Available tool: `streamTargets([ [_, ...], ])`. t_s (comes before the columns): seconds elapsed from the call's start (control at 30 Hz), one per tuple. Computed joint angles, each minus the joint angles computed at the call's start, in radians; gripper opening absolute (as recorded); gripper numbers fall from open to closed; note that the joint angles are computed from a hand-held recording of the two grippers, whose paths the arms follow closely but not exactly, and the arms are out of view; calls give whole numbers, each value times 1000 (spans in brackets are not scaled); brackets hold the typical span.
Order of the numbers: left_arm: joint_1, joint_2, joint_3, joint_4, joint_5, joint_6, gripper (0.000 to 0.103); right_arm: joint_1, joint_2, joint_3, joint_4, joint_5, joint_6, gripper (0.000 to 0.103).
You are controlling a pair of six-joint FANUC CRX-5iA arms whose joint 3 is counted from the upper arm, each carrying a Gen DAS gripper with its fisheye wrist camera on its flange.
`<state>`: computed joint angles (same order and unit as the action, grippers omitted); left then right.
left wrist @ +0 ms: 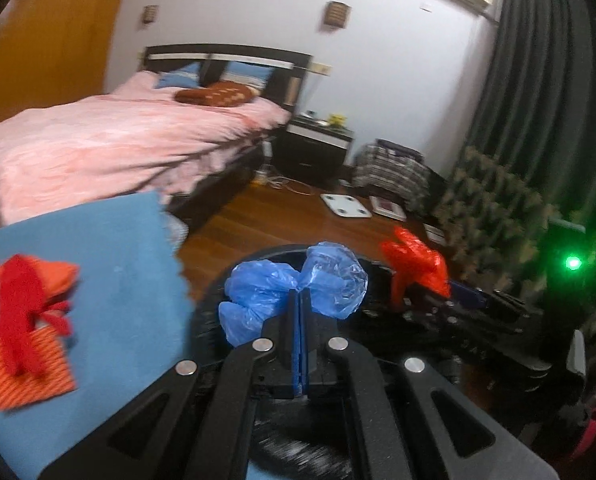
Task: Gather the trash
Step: 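Carry both bags over the bin and open both grippers to drop them, then grasp the white tissue with left gripper while right gripper grasps the orange foam net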
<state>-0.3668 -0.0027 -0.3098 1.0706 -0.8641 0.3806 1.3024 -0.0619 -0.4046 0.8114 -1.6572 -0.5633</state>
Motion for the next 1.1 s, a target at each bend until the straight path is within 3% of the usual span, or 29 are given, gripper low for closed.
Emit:
streamTargets([
  [0.07,-13,8,3,10,-10,-8,19,1,-10,-9,-12,-22,-18,66],
  [0.1,-15,6,-4,21,-9,-10,41,7,-10,-11,-19,-40,-31,74],
  [0.13,-19,7,-8,34,2,-15,53,12,-8,-10,-22,-53,-39,77],
  [0.2,-15,-7,-27,50,26,-30,56,17,-4,-9,-25,-74,-46,88],
  [0.43,80,-60,-72,5,126,-18,79,-7,16,1,28,-25,-25,96],
  [0.63,205,-100,-101,-47,207,20,86,-81,101,78,103,127,94,96],
  [0.8,310,-106,-111,-100,282,68,86,-149,191,167,164,259,180,96],
  [1.1,405,-43,-86,-221,402,177,80,-230,339,309,217,427,295,96],
])
